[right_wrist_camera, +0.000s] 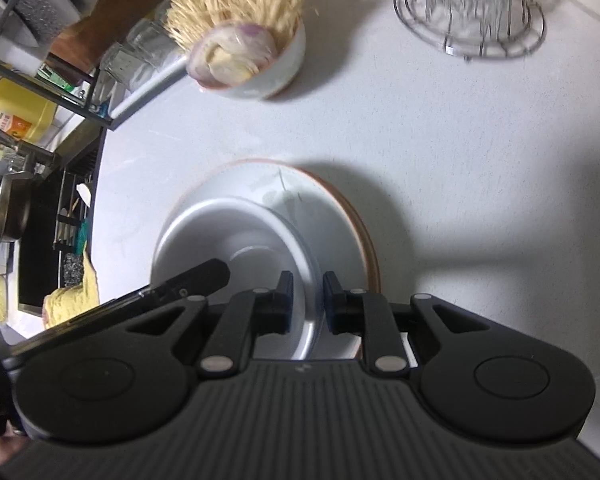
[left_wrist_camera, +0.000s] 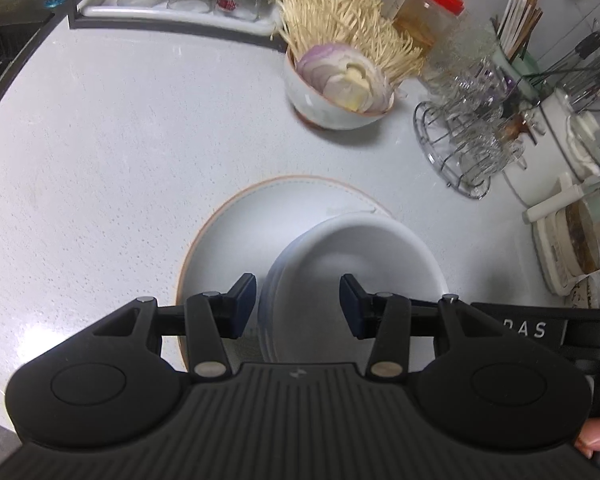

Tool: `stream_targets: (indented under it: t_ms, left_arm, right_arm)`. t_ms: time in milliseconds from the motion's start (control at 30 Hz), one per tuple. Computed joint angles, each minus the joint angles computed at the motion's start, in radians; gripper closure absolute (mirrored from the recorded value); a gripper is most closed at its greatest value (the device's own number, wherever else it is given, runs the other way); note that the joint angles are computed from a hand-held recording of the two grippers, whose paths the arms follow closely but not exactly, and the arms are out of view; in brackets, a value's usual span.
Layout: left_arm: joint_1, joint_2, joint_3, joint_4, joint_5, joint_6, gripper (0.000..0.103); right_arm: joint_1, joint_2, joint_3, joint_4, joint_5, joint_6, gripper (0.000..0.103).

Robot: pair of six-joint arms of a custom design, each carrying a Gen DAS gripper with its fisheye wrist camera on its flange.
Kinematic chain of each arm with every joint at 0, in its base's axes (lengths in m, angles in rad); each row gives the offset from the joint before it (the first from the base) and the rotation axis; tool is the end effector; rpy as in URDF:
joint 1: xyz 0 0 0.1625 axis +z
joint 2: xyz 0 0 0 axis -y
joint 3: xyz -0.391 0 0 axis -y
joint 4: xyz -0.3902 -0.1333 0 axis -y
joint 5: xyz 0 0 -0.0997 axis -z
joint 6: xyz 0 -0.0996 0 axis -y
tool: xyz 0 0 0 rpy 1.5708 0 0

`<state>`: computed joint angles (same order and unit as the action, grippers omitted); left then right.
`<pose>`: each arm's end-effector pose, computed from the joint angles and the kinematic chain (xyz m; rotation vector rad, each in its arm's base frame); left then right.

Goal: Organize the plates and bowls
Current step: 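Lower the nested bowls onto the leaf-pattern plate on the stack, then open both grippers and pull them back from the bowl stack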

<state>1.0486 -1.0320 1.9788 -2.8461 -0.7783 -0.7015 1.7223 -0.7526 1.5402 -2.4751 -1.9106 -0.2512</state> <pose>-0.0951 -0.5747 0.1474 -0.3981 2.4847 -0.9439 0.2002 -0.6479 0.0716 0.5312 -2.7425 0.1391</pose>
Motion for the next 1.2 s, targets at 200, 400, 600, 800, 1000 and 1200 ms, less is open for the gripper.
stream_targets:
  t_ms: [200, 400, 600, 800, 1000, 1200]
  left_arm:
    - [-0.008, -0.036, 0.024, -0.011, 0.001, 0.032, 0.052]
    - [-0.034, -0.081, 0.036, 0.018, 0.004, 0.08, 0.052]
    - [-0.108, -0.118, 0.068, 0.03, 0.09, 0.072, 0.052]
    - [-0.216, -0.159, 0.101, 0.082, 0.193, 0.01, 0.052]
    - [-0.342, -0.197, 0.124, 0.183, 0.318, -0.103, 0.052]
    - [-0.466, -0.241, 0.139, 0.398, 0.419, -0.292, 0.051]
  right_arm:
    - [0.013, -0.017, 0.031, -0.046, -0.002, 0.011, 0.064]
    - [0.028, -0.048, 0.091, -0.137, 0.002, 0.035, 0.063]
    - [0.032, -0.106, 0.15, -0.23, 0.054, -0.032, 0.063]
    - [0.036, -0.2, 0.216, -0.298, 0.136, -0.152, 0.063]
    - [0.032, -0.311, 0.29, -0.35, 0.236, -0.236, 0.063]
    - [0.024, -0.42, 0.376, -0.407, 0.322, -0.298, 0.063]
